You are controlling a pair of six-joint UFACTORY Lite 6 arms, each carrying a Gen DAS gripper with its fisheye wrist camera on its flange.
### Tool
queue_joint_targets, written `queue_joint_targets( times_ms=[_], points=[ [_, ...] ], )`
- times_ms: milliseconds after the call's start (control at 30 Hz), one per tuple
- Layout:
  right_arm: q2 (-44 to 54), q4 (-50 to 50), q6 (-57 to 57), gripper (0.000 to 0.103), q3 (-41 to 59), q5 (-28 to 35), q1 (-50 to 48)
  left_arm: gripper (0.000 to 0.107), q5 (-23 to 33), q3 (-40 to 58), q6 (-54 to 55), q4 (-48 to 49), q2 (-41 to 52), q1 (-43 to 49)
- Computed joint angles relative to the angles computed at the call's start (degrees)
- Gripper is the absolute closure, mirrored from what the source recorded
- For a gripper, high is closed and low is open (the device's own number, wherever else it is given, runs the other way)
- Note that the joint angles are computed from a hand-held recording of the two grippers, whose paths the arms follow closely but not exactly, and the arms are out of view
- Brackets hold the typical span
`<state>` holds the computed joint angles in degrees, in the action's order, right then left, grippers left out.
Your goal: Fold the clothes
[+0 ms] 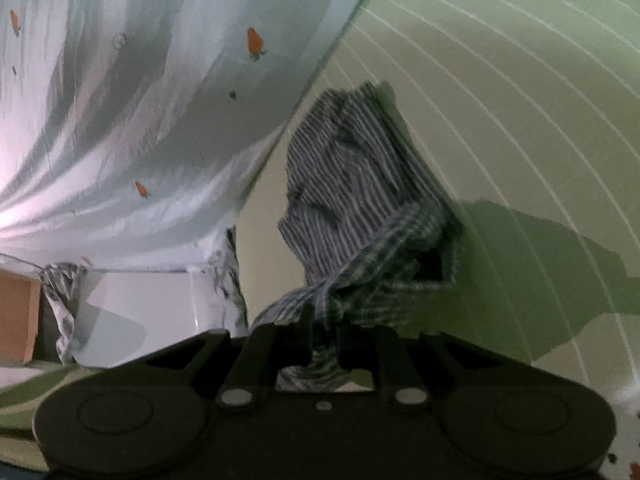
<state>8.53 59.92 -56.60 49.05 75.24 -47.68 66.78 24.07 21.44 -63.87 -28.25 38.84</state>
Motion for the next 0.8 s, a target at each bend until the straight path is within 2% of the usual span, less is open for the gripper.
queue_joint_targets(
  times_ms=[167, 267, 300, 367, 433, 467, 500, 567, 600, 633, 733, 800],
  points=[
    [8.46, 7.83, 5.32, 0.093, 12.46, -2.81, 7.74, 0.102, -10.06, 12.75, 1.48, -8.08, 14.09, -11.05],
    [15.46, 11.97, 8.78, 0.093, 23.82, -6.21, 13.4, 0.1, -17.01, 24.97, 2.58, -12.52, 25.74, -17.79],
    [18.44, 13.33, 10.38, 0.092, 28.7, -8.05, 15.6, 0.097, -18.76, 29.91, 3.24, -13.87, 30.07, -19.47],
    [25.08, 16.01, 13.25, 0.087, 39.31, -12.7, 19.81, 0.083, -24.32, 40.24, 2.2, -14.53, 37.79, -22.68],
    [31.76, 19.7, 12.99, 0.072, 48.73, -17.65, 23.34, 0.044, -30.83, 51.25, -4.32, -7.65, 44.71, -25.98],
    [35.53, 20.38, 12.4, 0.053, 54.38, -20.03, 24.96, 0.038, -33.66, 55.93, -8.05, -2.44, 47.29, -27.28],
    [38.7, 19.15, 13.22, 0.04, 59.71, -22.34, 26.23, 0.032, -36.31, 58.98, -9.83, 1.61, 49.0, -28.27],
    [43.5, 14.78, 15.89, 0.037, 68.1, -26.21, 27.96, 0.025, -38.74, 61.65, -10.5, 6.73, 51.6, -29.2],
    [44.67, 13.2, 15.36, 0.029, 69.95, -27.41, 28.4, 0.021, -39.15, 62.44, -12.62, 11.32, 52.9, -29.69],
    [44.74, 10.84, 14.73, 0.025, 70.08, -29.02, 28.87, 0.021, -39.68, 62.44, -15.12, 15.97, 53.91, -30.42],
    [41.88, 2.82, 10.29, 0.021, 63.65, -34.18, 30.77, 0.021, -41.63, 57.45, -20.28, 28.53, 54.44, -32.61],
    [40.19, -1.5, 8.0, 0.02, 58.98, -37.2, 31.89, 0.021, -41.85, 51.71, -15.77, 26.43, 53.17, -32.71]
  ],
)
